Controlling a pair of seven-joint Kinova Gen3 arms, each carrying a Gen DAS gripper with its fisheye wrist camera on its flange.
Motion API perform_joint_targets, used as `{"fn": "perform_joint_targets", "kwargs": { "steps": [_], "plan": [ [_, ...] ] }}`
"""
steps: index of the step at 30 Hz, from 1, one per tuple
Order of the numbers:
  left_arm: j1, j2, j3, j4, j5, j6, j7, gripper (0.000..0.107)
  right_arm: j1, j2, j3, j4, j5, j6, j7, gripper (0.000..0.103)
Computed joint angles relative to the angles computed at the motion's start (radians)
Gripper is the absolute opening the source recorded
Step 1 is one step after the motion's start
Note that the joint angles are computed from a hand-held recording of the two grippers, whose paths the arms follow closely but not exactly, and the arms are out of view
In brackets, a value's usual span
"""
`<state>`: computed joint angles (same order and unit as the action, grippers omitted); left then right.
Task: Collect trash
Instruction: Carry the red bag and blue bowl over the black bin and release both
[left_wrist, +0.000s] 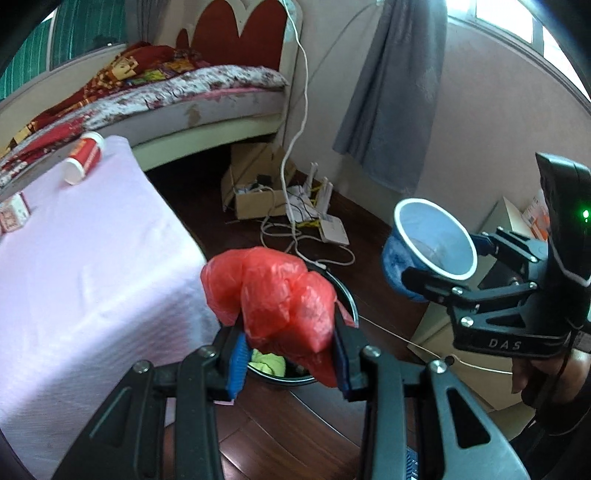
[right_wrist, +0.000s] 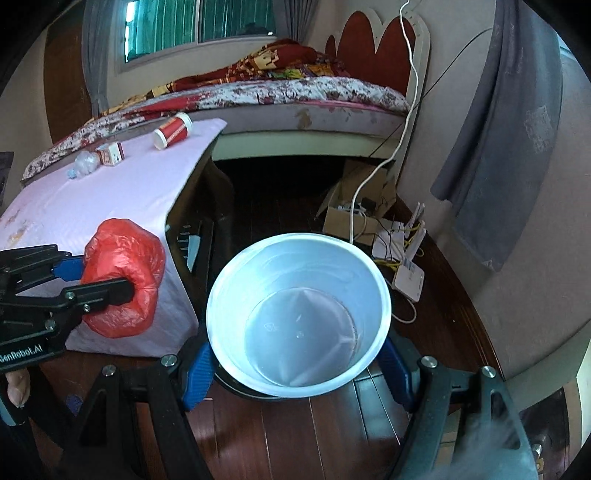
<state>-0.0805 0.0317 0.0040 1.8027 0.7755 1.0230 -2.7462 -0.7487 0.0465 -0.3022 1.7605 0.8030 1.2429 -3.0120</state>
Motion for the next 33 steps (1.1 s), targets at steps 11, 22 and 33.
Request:
{"fn": "perform_joint_targets", "kwargs": {
  "steps": [11,22,33],
  "plan": [
    [0.036,0.099,0.055,-0.001,-0.046,-0.081,0.083,0.039,0.110,0.053,0.075,0.051,-0.109,-0.222,0.276,0.078],
    [0.052,0.220,0.099,-0.055,-0.121,-0.083,0.254,0.077,0.165,0.193,0.174,0.035,-0.214,-0.358,0.532,0.089],
    [0.030,0.150,0.095,0.043,-0.162,-0.187,0.280,0.084,0.156,0.152,0.188,0.093,-0.257,-0.313,0.460,0.101]
  ]
}}
